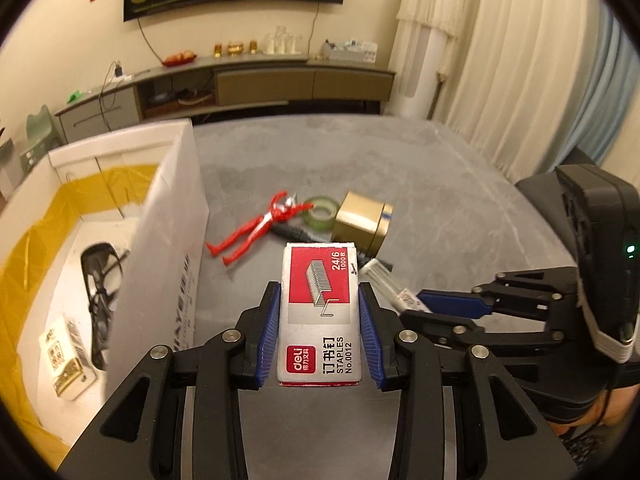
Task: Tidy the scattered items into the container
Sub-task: 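Carry the white tube in the right tool while the left tool carries the staples box over the box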
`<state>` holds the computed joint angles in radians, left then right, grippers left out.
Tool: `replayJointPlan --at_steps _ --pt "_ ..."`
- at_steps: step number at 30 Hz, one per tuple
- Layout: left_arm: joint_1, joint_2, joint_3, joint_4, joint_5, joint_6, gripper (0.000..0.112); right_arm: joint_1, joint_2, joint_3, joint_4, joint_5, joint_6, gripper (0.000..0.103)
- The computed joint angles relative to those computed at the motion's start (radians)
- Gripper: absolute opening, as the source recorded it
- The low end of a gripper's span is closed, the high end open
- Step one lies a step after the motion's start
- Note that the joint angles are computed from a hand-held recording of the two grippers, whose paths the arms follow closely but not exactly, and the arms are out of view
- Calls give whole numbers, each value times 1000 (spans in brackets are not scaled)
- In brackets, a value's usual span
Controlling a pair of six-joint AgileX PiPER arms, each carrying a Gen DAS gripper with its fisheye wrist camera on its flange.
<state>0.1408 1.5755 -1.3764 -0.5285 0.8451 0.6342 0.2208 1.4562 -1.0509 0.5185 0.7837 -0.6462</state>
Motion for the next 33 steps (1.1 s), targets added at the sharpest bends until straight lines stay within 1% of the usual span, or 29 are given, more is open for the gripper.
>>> replayJointPlan --at_steps 4,13,20,28,33 --pt "25 -13 -12 -28 13 18 39 46 -30 -5 -51 -46 51 21" --pt "69 -34 -36 -81 50 53 39 102 -39 -51 -62 -57 110 21" --pt "109 -43 -62 -113 62 66 39 150 -48 -98 -84 -66 167 21" --pt "179 -55 -100 -197 118 106 39 182 -45 -119 -98 -84 210 21" --pt "206 -50 -122 -222 140 109 39 211 -36 -143 -111 -90 242 21"
